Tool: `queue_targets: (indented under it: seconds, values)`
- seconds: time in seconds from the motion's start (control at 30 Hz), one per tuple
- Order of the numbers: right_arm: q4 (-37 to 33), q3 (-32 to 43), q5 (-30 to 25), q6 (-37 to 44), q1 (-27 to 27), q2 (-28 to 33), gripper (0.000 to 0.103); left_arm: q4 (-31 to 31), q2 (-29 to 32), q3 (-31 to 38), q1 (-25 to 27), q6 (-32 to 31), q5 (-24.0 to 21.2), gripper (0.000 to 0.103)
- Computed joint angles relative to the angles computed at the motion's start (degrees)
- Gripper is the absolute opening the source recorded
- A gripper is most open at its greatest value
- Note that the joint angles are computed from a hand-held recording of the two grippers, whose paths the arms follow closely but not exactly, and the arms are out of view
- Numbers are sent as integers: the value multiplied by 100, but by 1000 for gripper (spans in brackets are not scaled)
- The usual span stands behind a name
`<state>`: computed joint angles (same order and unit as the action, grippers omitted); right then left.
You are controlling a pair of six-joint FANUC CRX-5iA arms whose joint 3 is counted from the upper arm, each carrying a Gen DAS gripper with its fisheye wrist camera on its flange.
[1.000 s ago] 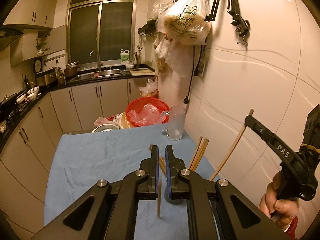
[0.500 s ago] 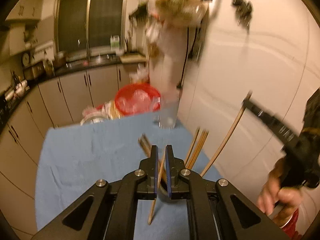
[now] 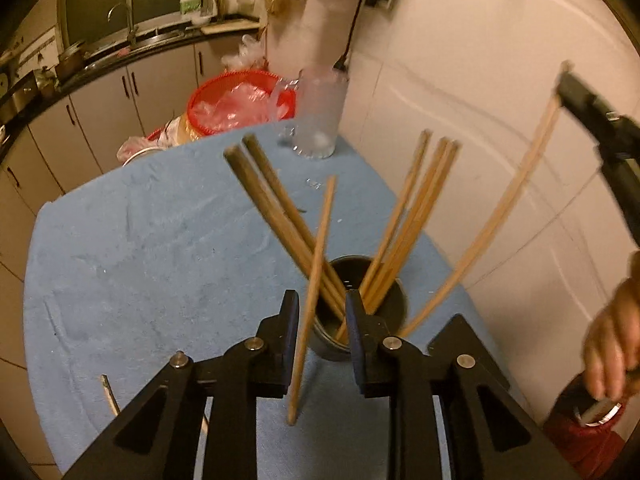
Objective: Organize utensils
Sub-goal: 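Lower the chopsticks into the black cup with both tools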
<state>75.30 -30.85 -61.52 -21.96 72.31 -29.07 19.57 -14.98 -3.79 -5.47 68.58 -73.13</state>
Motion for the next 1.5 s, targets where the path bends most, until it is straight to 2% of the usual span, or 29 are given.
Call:
queue_targets:
  seconds: [0.1, 0.27, 0.3, 0.33, 0.43, 0.6, 1.0, 1.5]
  values:
    - [-7, -1, 27, 6, -6, 8, 7, -314, 202, 124, -152, 223, 66, 24]
    - [-51, 5, 87, 58, -41, 17, 7, -359, 458, 202, -264, 281, 73, 24]
    - [-60, 9, 95, 65, -47, 17, 7, -396, 490, 214, -298, 335, 79, 22]
    - [-76, 14, 116, 79, -62, 15, 7, -443, 508, 233, -309, 393, 88, 16]
    - [-87, 20, 131, 94, -64, 5, 7, -410, 444, 147, -293, 409, 124, 9]
    - [-52, 20, 129, 62, -29, -13, 7, -331, 267, 41, -229, 315, 182, 7]
    - [217, 63, -155, -66, 197, -37, 7, -29, -342, -115, 85, 58, 249, 7]
    - [450, 231, -576, 36, 170, 210, 7, 455, -664, 362, 567, -140, 325, 7]
